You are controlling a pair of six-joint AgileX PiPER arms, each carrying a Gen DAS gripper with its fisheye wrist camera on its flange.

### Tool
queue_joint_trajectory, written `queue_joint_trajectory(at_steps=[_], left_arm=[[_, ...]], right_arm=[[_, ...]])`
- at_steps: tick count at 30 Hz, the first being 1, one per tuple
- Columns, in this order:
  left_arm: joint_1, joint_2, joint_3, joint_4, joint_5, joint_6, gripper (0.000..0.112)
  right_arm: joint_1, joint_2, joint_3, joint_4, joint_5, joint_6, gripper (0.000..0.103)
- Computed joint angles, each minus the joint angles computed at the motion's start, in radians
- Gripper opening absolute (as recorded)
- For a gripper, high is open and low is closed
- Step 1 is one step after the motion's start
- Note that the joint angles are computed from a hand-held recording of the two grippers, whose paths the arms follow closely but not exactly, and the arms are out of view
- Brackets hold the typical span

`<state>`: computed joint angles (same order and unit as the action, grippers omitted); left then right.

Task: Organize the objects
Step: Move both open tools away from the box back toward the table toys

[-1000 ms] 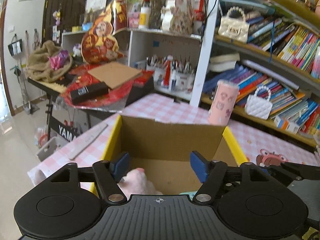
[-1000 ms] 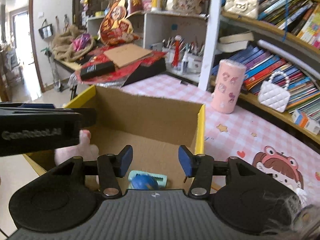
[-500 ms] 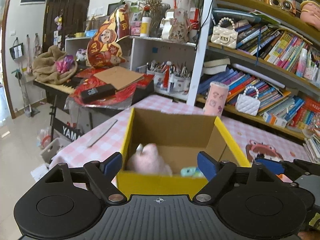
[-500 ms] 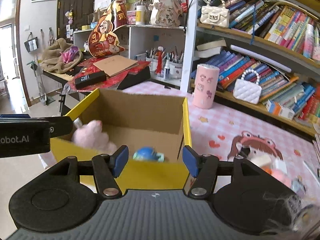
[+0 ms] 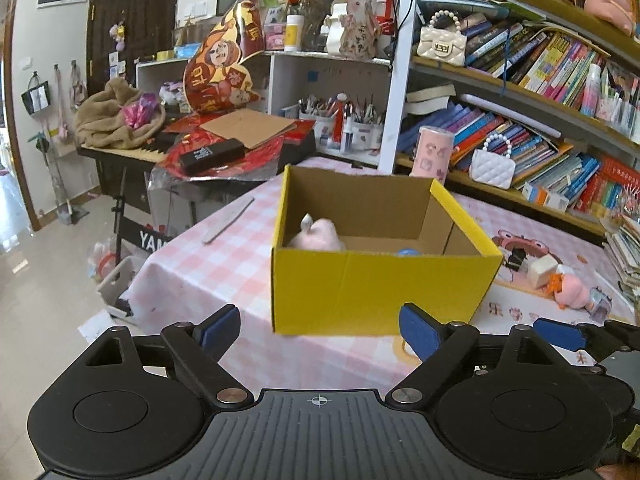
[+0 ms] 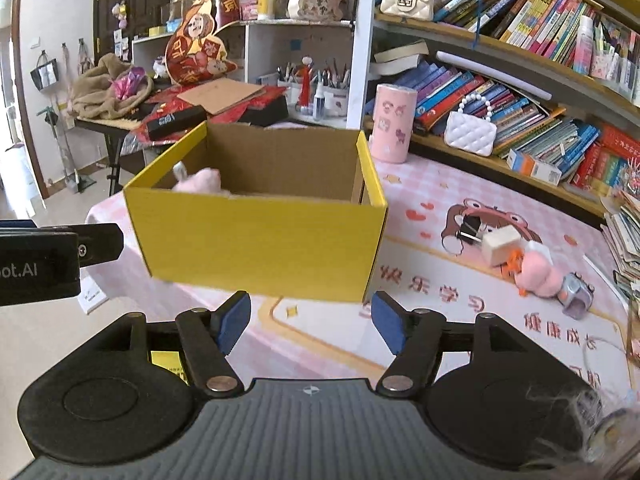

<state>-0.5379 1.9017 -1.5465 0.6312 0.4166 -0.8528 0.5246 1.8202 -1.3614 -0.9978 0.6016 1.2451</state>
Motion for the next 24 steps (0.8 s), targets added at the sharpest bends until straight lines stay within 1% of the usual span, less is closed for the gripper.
queue_joint_trajectory(at_steps=[6,9,14,20,24], left_arm=[[-0.001,-0.05,0.083,0.036,-0.026,-0.044,0.089],[-0.008,-0.059,0.102,0.027,-0.029,-0.026,0.089],[-0.004,-0.064,0.115,-0.132,-0.038,0.128,0.089],[-0.019,-0.046,0.095,-0.215,-0.031,0.225,0.089],[-0.027,-0.037,0.085,-0.255,-0.036,0.264,0.089]], right_arm=[[0.042,-0.02,0.028,0.007,0.048,-0.009,0.066],[0.063,-0.031,0.043,0.001,0.087,0.015,0.068],[0.083,-0.055,0.071,0.015,0.152,0.039,0.068],[0.084,-0.07,0.081,0.038,0.21,0.056,0.068],[0.087,-0.087,0.107,0.023,0.228,0.086,0.069]])
